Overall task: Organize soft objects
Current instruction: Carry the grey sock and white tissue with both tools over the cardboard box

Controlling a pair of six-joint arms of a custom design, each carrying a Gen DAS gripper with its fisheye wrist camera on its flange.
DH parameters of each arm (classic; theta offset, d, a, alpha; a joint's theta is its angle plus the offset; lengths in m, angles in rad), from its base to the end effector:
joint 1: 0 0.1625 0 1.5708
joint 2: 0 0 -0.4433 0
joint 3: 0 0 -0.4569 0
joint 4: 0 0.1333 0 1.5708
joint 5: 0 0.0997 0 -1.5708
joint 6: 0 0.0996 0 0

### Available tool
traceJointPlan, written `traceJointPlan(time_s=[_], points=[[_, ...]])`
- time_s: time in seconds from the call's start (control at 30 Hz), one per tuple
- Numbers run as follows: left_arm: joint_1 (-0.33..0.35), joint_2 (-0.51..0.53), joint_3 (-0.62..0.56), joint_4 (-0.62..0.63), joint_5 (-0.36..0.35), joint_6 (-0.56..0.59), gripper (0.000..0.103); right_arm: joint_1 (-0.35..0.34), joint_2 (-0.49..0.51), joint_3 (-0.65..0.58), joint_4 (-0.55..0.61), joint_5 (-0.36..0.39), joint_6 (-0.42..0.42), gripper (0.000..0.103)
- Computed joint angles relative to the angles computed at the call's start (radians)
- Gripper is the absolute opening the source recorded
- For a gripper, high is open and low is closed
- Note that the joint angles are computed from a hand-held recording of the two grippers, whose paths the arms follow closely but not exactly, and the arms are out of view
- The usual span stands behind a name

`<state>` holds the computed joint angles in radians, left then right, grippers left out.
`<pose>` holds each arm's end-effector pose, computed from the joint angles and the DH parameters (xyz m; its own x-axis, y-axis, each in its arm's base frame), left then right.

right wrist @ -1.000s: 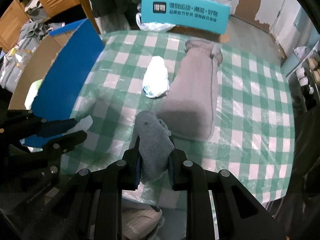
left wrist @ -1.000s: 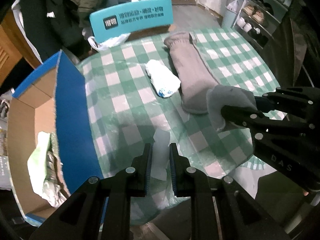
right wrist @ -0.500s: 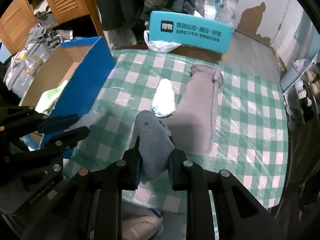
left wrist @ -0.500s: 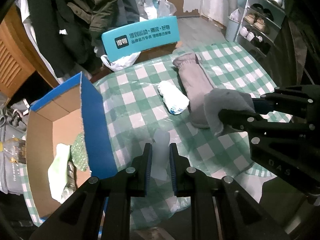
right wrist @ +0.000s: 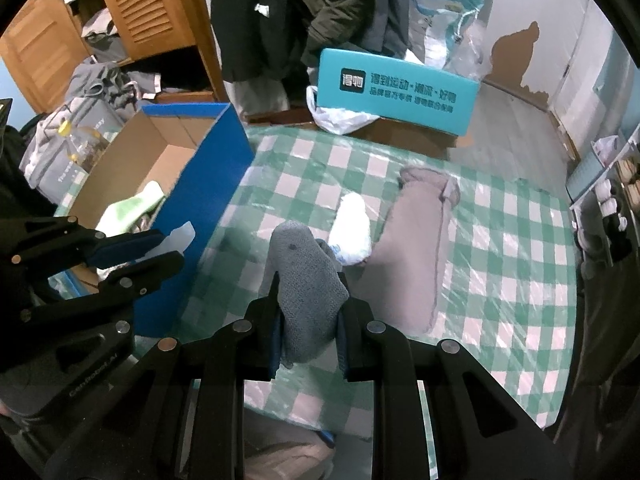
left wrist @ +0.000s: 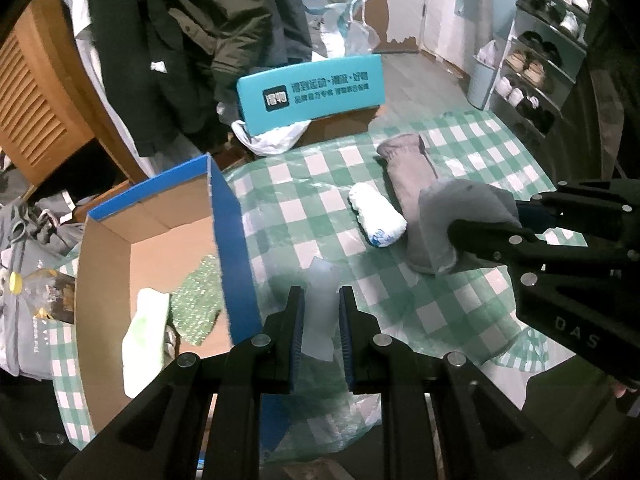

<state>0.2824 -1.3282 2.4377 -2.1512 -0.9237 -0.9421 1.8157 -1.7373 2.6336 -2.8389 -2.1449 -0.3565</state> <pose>-0.2878 -0.2848 0.0648 -0.6294 0.3059 -0.7143 0.5441 0.8298 -0.1241 0.1581 -0.3059 0.2011 -0.7294 -0.3269 0.6010 -0.5127 0.8428 -0.1639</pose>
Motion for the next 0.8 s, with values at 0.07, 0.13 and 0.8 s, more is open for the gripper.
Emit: traceJointPlan(time_s=[0.07, 0.13, 0.8], points=[[-0.002, -0.015, 0.002, 0.015, 0.010, -0.008, 0.017, 0.012, 0.012, -0.007, -0.003, 0.000, 0.008, 0.019], [-0.003, -0.035, 0.005, 0.032, 0.020, -0.018, 0.017, 0.027, 0.026, -0.017, -0.003, 0.003, 0.019, 0.019], [0.018, -0.257, 0.062, 0.218, 0.082, -0.155, 0.017, 0.150, 0.205, -0.098, -0.039, 0.026, 0.077, 0.019]])
